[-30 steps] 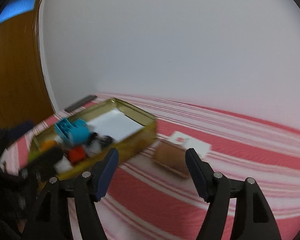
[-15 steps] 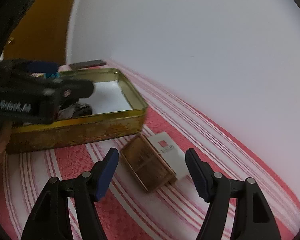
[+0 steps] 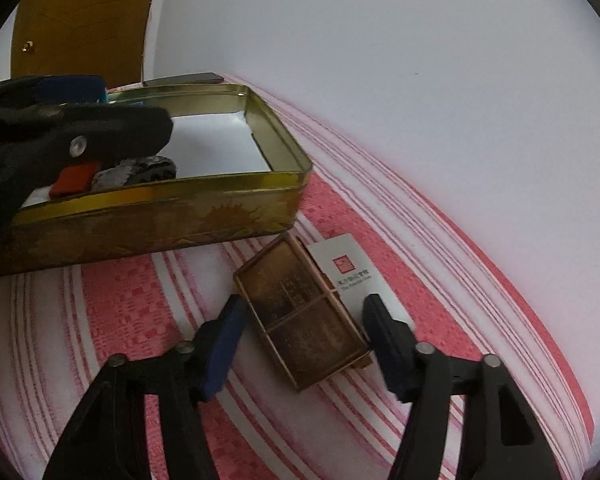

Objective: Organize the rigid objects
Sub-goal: 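Move the right tool to the copper card case and grasp it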

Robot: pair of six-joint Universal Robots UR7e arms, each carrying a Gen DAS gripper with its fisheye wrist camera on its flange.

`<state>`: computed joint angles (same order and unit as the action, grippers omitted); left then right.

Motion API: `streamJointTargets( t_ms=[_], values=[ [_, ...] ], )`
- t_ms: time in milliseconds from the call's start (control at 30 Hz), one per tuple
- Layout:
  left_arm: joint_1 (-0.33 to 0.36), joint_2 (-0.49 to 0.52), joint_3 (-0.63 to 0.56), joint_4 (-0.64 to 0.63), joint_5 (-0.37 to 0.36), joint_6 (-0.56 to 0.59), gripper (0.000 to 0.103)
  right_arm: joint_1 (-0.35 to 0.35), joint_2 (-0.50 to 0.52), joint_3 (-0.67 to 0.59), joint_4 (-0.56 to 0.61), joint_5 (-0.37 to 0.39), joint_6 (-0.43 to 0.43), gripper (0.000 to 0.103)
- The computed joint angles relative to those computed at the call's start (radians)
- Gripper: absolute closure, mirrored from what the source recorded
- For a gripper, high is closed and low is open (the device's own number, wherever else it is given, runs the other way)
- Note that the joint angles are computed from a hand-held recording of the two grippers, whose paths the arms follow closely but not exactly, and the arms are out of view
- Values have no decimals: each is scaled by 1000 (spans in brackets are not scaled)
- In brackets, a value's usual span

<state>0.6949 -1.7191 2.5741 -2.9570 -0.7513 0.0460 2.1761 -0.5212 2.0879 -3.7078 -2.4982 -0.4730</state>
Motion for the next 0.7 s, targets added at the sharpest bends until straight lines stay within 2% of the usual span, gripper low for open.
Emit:
streamJointTargets(
  t_ms=[100, 200, 300, 467, 600, 700],
  values=[
    [-18, -5, 13, 6, 15, -8, 1, 6, 3, 0, -22, -13, 4, 54],
    [-33, -20, 22, 21, 21, -20, 1, 1, -23, 20, -22, 12, 69, 65],
    [-51, -36, 29, 41, 25, -30, 1, -7, -57, 45, -10, 49, 133, 69],
    [-73, -47, 45, 45, 44, -27, 1, 10, -54, 45, 3, 36, 135, 69],
    [-65, -66, 45, 54, 44, -39, 1, -1, -126, 99, 86, 143, 228, 69],
    [-60, -74, 43, 59, 46, -37, 1, -34, -143, 134, 83, 224, 267, 69]
  ],
)
